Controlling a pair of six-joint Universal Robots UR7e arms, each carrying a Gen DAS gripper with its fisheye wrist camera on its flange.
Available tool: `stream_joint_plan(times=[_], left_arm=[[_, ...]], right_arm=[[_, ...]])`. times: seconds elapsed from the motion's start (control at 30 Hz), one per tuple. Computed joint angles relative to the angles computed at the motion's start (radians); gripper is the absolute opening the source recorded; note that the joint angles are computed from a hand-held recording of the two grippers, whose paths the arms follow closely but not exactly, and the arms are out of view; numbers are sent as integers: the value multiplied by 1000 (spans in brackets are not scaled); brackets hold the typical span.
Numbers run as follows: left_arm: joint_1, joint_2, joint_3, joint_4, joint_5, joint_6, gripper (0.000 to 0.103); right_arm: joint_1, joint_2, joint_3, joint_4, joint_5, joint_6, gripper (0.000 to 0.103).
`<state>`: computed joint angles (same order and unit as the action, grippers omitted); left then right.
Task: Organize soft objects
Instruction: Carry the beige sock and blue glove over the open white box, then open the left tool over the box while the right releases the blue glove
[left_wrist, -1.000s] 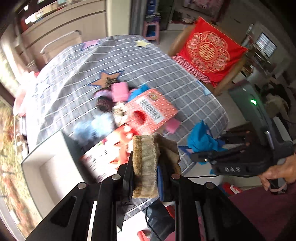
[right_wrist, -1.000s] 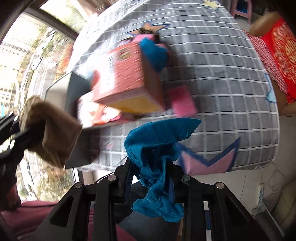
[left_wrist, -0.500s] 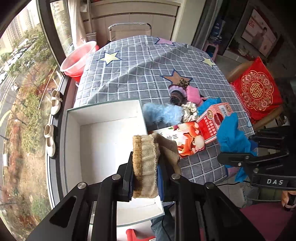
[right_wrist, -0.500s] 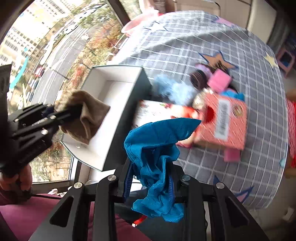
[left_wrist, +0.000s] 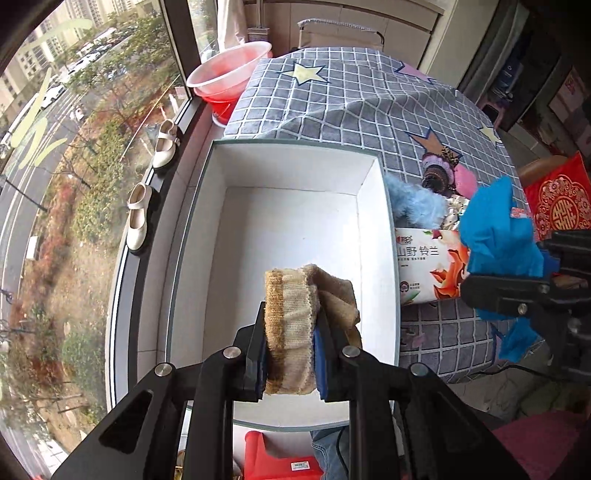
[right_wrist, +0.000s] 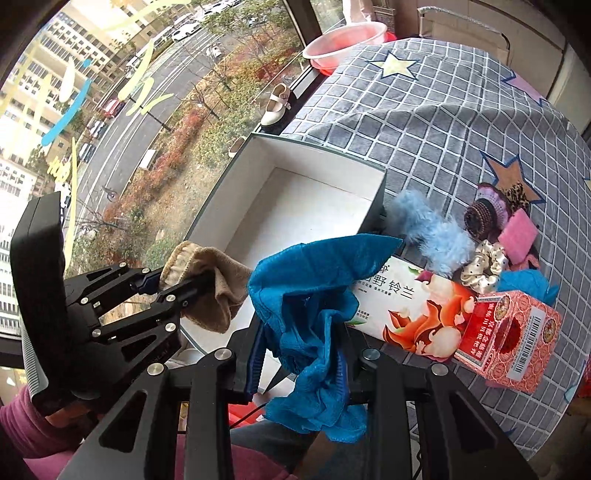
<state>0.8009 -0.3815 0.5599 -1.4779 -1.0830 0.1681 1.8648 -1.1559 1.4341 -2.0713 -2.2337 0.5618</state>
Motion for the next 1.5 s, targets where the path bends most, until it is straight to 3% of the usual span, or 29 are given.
stream_joint_plan(times=[0.33, 1.5], left_arm=[[20, -16, 33, 31, 44, -75, 21], [32, 38, -56, 150, 76, -176, 22]], right_arm=[[4, 64, -68, 125, 32, -40, 33], [-9, 114, -126, 177, 59, -67, 33]])
